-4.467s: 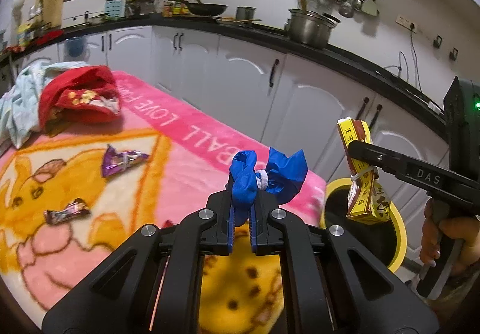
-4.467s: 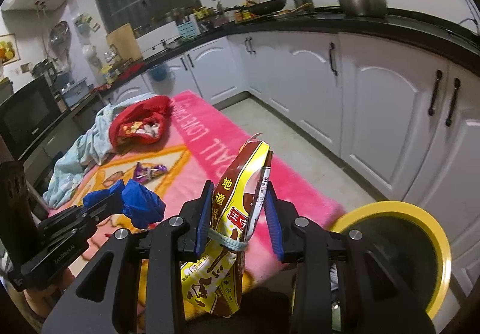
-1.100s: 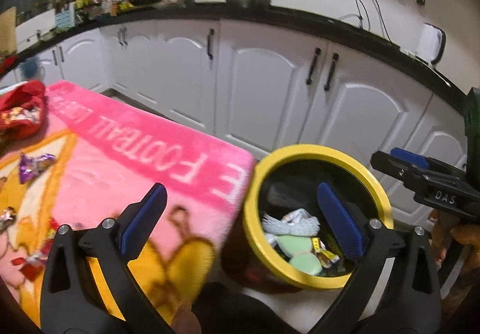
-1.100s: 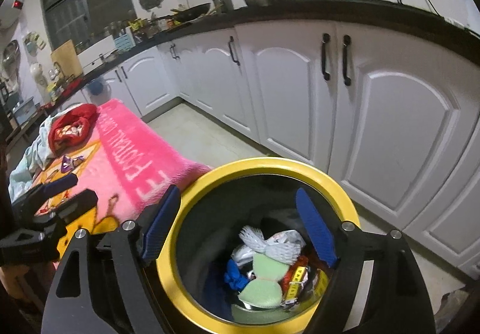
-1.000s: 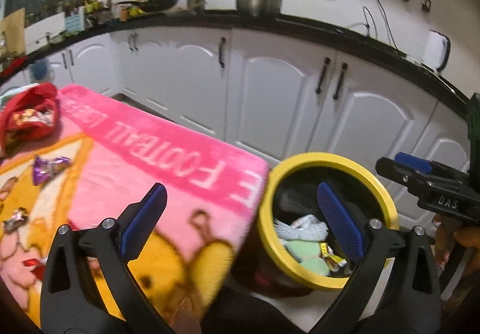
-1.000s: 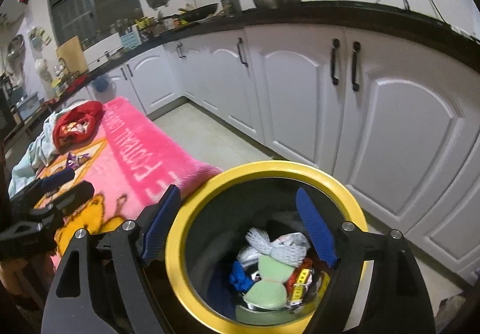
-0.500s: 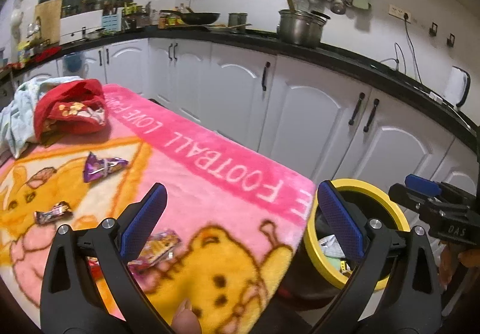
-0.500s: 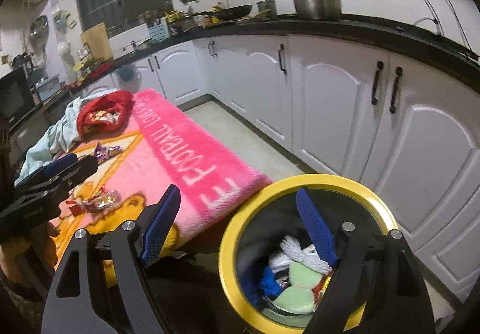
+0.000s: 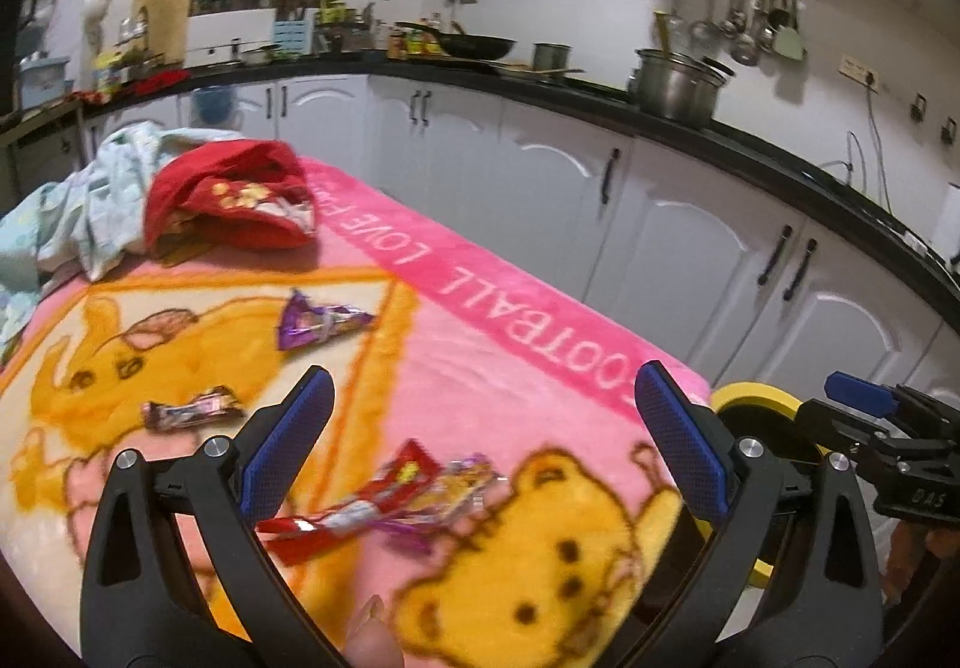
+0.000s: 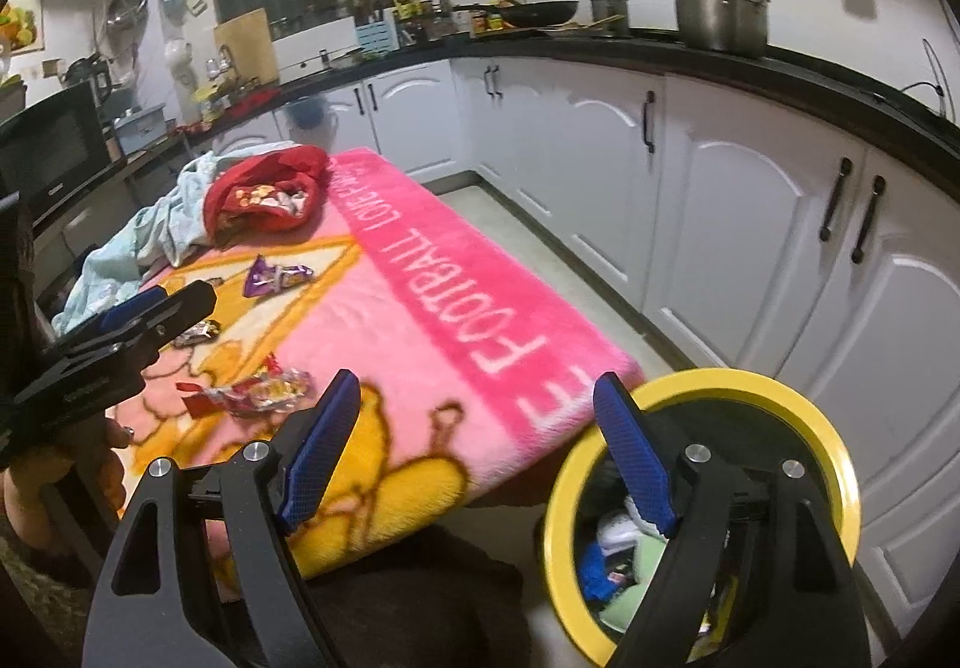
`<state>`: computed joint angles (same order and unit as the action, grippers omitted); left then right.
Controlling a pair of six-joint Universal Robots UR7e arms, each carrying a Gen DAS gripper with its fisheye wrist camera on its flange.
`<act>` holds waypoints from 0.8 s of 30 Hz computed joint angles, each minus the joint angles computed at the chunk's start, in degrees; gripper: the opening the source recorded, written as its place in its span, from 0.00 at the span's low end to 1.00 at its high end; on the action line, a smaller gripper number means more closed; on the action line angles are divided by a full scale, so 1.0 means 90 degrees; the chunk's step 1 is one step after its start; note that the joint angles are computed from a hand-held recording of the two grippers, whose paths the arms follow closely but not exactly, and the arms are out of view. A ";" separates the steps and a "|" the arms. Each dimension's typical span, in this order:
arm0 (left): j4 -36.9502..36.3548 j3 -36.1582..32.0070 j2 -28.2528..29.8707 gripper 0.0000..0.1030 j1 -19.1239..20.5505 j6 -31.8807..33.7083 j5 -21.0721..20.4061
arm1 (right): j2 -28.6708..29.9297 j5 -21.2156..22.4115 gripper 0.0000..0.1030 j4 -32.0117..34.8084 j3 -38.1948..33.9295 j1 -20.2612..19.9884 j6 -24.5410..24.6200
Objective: Collect trash
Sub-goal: 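Move both tools back over the remaining candy wrappers on the blanket, then grasp the silver candy wrapper with the left tool while the right tool grasps the gold-and-purple wrapper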
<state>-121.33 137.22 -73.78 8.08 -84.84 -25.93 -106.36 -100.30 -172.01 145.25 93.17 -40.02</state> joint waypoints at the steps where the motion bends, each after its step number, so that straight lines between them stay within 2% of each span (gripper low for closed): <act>1: 0.0219 0.0026 -0.0114 0.90 -0.0009 -0.0169 0.0008 | 0.0108 -0.0036 0.75 -0.0004 -0.0032 0.0101 0.0076; 6: 0.1534 0.0106 -0.0680 0.90 -0.0090 -0.1134 0.0005 | 0.0516 -0.0132 0.75 -0.0089 -0.0121 0.0439 0.0291; 11: 0.2511 0.0166 -0.1150 0.90 -0.0121 -0.1879 -0.0027 | 0.0965 -0.0233 0.75 -0.0248 -0.0186 0.0772 0.0486; 24: 0.4284 0.0359 -0.2096 0.90 -0.0157 -0.3325 -0.0337 | 0.2065 -0.0532 0.75 -0.0683 -0.0323 0.1332 0.0857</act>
